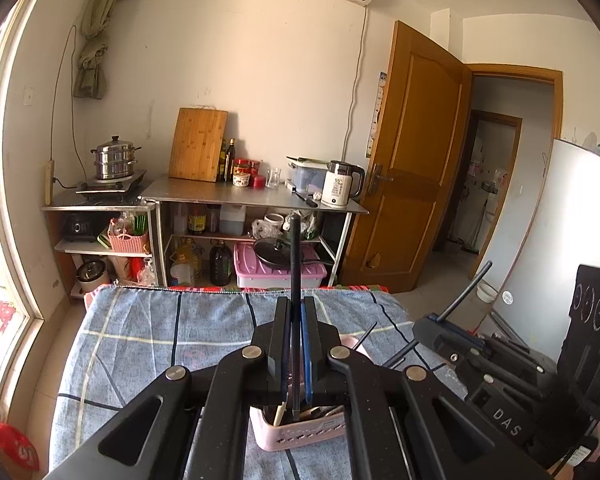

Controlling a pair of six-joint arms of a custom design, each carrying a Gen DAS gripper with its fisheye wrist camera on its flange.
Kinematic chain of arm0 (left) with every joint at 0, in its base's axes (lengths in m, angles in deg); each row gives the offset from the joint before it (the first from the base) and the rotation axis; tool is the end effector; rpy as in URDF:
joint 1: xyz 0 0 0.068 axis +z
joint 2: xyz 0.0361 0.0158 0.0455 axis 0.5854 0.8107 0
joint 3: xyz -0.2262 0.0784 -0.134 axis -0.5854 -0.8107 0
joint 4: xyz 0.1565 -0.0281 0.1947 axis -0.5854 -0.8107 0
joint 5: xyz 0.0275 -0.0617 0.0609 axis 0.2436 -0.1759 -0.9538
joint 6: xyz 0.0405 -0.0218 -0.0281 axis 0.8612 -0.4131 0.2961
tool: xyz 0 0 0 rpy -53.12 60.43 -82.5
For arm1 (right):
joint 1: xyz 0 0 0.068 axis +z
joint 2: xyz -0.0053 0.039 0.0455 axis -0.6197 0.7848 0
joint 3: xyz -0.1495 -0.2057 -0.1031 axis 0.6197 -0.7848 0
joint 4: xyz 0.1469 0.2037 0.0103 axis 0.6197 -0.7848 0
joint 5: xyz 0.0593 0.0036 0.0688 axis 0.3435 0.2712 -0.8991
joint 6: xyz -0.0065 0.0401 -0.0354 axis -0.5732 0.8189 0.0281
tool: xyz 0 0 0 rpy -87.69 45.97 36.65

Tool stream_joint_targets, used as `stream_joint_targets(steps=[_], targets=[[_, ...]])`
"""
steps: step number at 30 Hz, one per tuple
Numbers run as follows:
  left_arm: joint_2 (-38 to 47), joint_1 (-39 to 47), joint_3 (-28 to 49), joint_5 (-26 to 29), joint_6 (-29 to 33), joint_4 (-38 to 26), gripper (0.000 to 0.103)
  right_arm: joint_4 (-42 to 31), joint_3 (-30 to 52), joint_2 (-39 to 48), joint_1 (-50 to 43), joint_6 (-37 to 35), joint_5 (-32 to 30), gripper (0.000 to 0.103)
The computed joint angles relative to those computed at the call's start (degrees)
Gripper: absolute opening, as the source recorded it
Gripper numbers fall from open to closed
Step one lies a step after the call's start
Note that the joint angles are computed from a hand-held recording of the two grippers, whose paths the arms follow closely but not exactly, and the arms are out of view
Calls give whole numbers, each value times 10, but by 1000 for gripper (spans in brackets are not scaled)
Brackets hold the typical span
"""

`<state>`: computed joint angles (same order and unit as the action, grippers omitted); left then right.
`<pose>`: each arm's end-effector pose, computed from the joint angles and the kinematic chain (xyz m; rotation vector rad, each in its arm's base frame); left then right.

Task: Organize utensils
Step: 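Open the left tool over the basket while the right tool releases its chopstick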

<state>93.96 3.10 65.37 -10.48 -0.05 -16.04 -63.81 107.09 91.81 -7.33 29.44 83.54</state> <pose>0.1890 -0.1069 0.4049 -0.0197 2.0212 -0.2397 0.2187 0.1333 0.3930 -0.3733 1.9674 0.5275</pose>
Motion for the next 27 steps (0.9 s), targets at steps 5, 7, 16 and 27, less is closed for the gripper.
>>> stream_joint_targets(steps=[5, 7, 16, 27], targets=[[2, 5, -20, 4, -1, 13, 4, 4, -8, 7, 6, -2, 9, 5], [2, 10, -37, 12, -6, 18, 4, 6, -17, 10, 10, 0, 11, 5], [6, 24, -90, 41, -14, 30, 4, 7, -41, 22, 4, 5, -1, 5], [56, 52, -115, 67, -16, 47, 5, 8, -57, 56, 9, 9, -2, 7]])
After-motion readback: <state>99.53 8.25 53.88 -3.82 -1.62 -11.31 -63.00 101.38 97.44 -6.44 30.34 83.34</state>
